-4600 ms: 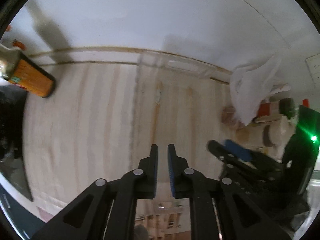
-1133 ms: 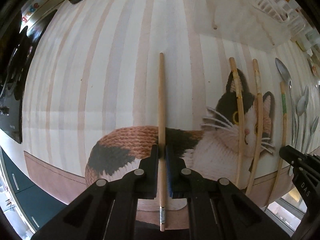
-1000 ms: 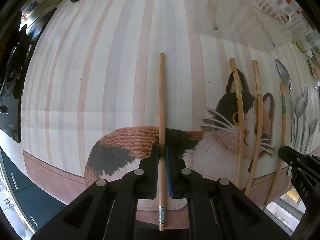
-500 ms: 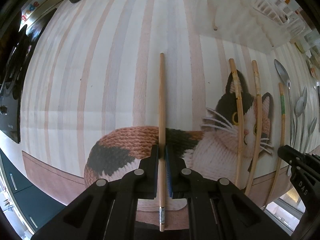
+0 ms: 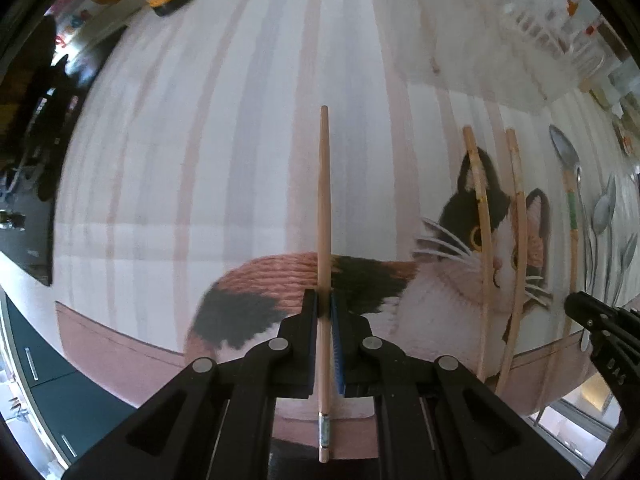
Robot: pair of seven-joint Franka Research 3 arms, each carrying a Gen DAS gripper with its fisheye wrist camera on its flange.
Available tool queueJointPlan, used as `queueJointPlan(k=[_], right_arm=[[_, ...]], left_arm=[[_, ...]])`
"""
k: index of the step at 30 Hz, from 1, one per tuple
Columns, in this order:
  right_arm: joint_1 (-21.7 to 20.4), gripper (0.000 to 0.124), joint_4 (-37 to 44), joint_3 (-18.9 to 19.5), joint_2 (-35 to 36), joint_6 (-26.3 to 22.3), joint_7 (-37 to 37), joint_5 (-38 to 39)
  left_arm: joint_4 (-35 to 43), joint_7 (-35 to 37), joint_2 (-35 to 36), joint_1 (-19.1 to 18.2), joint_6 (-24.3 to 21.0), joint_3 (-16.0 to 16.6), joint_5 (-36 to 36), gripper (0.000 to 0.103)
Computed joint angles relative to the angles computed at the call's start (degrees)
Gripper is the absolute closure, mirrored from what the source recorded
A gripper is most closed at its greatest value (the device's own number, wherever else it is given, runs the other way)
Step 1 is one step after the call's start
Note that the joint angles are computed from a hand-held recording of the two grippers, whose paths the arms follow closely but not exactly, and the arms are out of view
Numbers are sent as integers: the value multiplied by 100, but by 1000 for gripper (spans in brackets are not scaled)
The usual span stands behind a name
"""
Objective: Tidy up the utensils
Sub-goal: 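Carry both chopsticks into the clear tray and open both tools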
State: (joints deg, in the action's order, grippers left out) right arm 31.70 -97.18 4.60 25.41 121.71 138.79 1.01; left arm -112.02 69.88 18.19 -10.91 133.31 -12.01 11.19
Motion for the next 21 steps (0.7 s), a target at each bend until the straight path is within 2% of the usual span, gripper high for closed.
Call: queueJointPlan(k=[8,13,17,21], right_arm=[[-74,117,-393,-8,-696,530,137,-124],[-250,117,-294,2,-978,796,49,-135],[-437,117,211,-41,-887,931,-205,-107],[-622,117,1191,-143,-363,790,-576,-61]], left_arm=[[-55,24,-583,98,300,46,4,99],[275,205,-812,165,437,18,-256,99],[892,551,-746,200,394,-55,-728,99],[2132,890,-133,183,48,-161,-1174,99]])
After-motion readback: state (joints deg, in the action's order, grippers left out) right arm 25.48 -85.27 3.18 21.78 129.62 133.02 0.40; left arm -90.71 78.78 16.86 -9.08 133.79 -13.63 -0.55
